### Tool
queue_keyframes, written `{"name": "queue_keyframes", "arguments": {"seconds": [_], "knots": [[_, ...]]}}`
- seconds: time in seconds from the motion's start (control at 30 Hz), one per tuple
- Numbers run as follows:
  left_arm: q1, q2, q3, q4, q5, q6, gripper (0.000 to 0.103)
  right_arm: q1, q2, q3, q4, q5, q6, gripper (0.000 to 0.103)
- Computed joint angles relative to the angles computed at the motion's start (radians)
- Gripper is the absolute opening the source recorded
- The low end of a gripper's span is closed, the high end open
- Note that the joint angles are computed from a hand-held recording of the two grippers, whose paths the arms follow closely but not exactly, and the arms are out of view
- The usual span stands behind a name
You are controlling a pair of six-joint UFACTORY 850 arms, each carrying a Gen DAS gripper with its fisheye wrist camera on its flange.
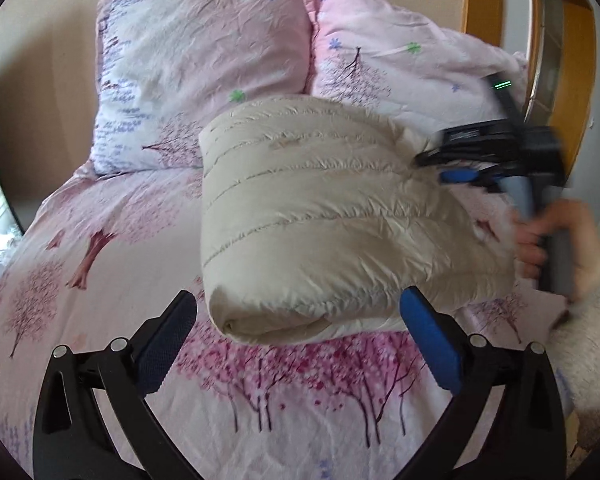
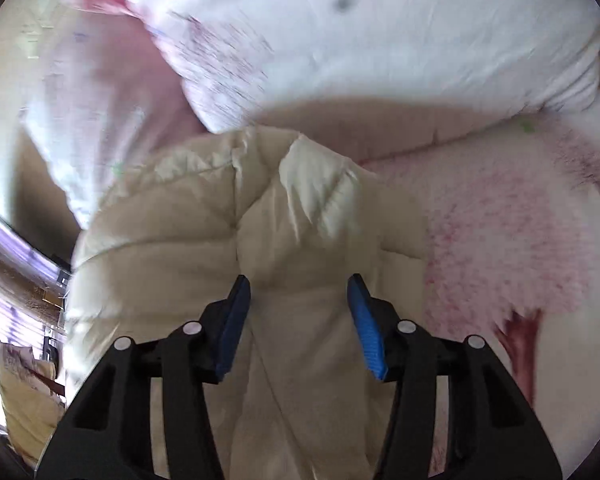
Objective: Fold large clothes
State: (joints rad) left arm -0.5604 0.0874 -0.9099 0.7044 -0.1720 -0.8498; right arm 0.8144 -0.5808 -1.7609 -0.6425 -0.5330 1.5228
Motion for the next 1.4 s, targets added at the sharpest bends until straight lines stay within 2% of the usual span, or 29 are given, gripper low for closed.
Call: {"name": "queue_keyframes", "arguments": {"seconds": [0.1,0.17,0.3,0.33,0.4,0.57,0.63,0.7,0.77,0.9,0.97,1.13,1.27,1.4], "knots": [[-0.012,0.006,0.011,0.035,-0.039,-0.037,0.102,0.066,0.068,0.101,-0.162,0.028,0.121,0.055],[-0.014,0.009,0.017,0.011,-0.050,-0.018,0.102,0.117,0.087,0.140,-0.240,-0.002,0.169,0.058],[-0.039,0.008,0.024,0.146,-0.130,-0.156,0.102,0.148,0.048,0.114,-0.168,-0.090,0.095,0.064],[-0.043,0.008,0.026,0.155,-0.146,-0.170,0.102,0.148,0.025,0.098,-0.139,-0.120,0.070,0.064],[-0.042,0.010,0.030,0.126,-0.154,-0.153,0.102,0.138,0.004,0.085,-0.101,-0.125,0.043,0.066],[-0.048,0.016,0.039,0.127,-0.195,-0.173,0.102,0.145,-0.005,0.065,-0.133,-0.165,0.061,0.070],[-0.046,0.026,0.047,0.105,-0.187,-0.158,0.102,0.161,0.013,0.078,-0.185,-0.188,0.118,0.081],[-0.047,0.032,0.050,0.092,-0.187,-0.148,0.102,0.184,0.027,0.083,-0.248,-0.245,0.178,0.095],[-0.050,0.037,0.054,0.093,-0.190,-0.150,0.102,0.210,0.045,0.095,-0.294,-0.298,0.214,0.100],[-0.054,0.045,0.057,0.061,-0.199,-0.127,0.102,0.259,0.045,0.075,-0.349,-0.435,0.242,0.101],[-0.052,0.048,0.056,0.026,-0.203,-0.094,0.102,0.272,0.042,0.062,-0.344,-0.476,0.244,0.101],[-0.048,0.069,0.063,-0.066,-0.215,-0.007,0.102,0.286,0.087,0.113,-0.306,-0.404,0.288,0.101],[-0.052,0.078,0.064,-0.068,-0.244,-0.005,0.102,0.312,0.052,0.065,-0.258,-0.457,0.204,0.101],[-0.047,0.079,0.061,-0.126,-0.259,0.052,0.102,0.327,0.026,0.042,-0.188,-0.464,0.153,0.101]]}}
